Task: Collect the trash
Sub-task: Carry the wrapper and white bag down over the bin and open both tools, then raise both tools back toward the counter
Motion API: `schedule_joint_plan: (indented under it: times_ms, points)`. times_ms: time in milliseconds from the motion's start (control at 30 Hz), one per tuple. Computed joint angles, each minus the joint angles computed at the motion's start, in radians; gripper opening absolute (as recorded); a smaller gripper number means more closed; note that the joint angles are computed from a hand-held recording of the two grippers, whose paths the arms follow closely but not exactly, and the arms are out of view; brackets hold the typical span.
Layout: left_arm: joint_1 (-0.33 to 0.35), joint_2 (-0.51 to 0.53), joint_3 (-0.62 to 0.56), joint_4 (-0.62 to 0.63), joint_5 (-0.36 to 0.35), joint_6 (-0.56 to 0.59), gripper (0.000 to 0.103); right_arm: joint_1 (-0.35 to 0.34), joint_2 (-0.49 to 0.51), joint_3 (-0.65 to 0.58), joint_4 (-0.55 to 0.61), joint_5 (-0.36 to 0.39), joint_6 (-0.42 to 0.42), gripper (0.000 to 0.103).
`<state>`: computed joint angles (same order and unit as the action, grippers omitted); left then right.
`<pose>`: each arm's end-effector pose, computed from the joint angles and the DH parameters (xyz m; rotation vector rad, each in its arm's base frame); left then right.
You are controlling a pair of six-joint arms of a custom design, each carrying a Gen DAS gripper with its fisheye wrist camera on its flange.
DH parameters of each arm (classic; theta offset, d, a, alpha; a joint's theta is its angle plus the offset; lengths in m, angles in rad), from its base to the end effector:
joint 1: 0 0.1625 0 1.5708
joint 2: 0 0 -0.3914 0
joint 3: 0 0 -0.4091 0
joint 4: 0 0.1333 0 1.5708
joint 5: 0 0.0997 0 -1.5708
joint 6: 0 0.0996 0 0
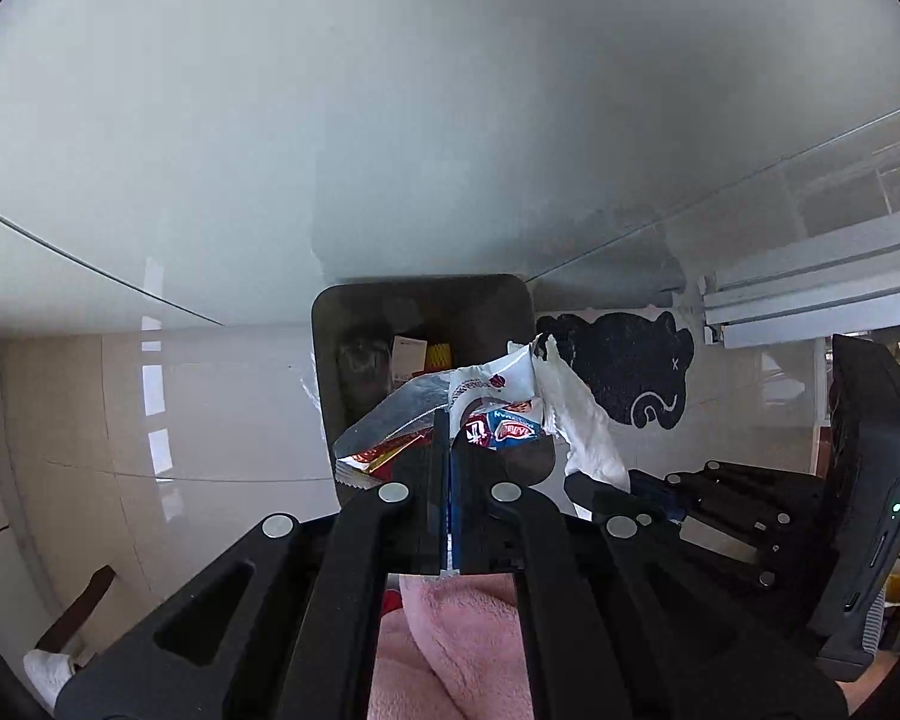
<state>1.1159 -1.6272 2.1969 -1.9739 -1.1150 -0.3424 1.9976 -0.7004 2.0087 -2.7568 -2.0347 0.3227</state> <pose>-0.0192 -0.4425 0.2279 0.2008 2.6512 -0.0348 0.2851 -0.4125 -0.0809 0.1771 -2.6595 0.0786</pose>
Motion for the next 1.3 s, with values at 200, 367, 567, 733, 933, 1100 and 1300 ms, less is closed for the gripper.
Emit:
schedule_joint_plan:
  times_ms: [200,367,567,733,933,1100,1300]
  points:
    - [0.024,0.039,-0.026,-0.016,0.008,-0.013,0.041,-0.026,0.012,0.01,-0.049,0.004,-0.022,0.084]
    - [0.013,0.035,-0.049,0.006,0.029,-0.02,0.048,-0.026,-0.008,0.015,-0.03,0.003,-0.029,0.084]
    - [-0.039,-0.049,-0.071,0.074,0.042,-0.065,0.052,0.012,-0.126,0.053,0.018,0.017,0.007,0.084]
    - [-0.157,-0.178,-0.098,0.167,0.078,-0.091,0.058,0.107,-0.288,0.083,0.003,0.033,0.018,0.086]
    - [-0.294,-0.266,-0.186,0.253,0.122,-0.126,0.062,0.233,-0.401,0.025,0.011,-0.041,-0.021,0.089]
    - [-0.371,-0.255,-0.283,0.268,0.16,-0.129,0.062,0.291,-0.419,-0.057,-0.013,-0.106,-0.072,0.089]
    - [-0.388,-0.163,-0.395,0.221,0.196,-0.09,0.062,0.304,-0.386,-0.181,-0.005,-0.198,-0.145,0.089]
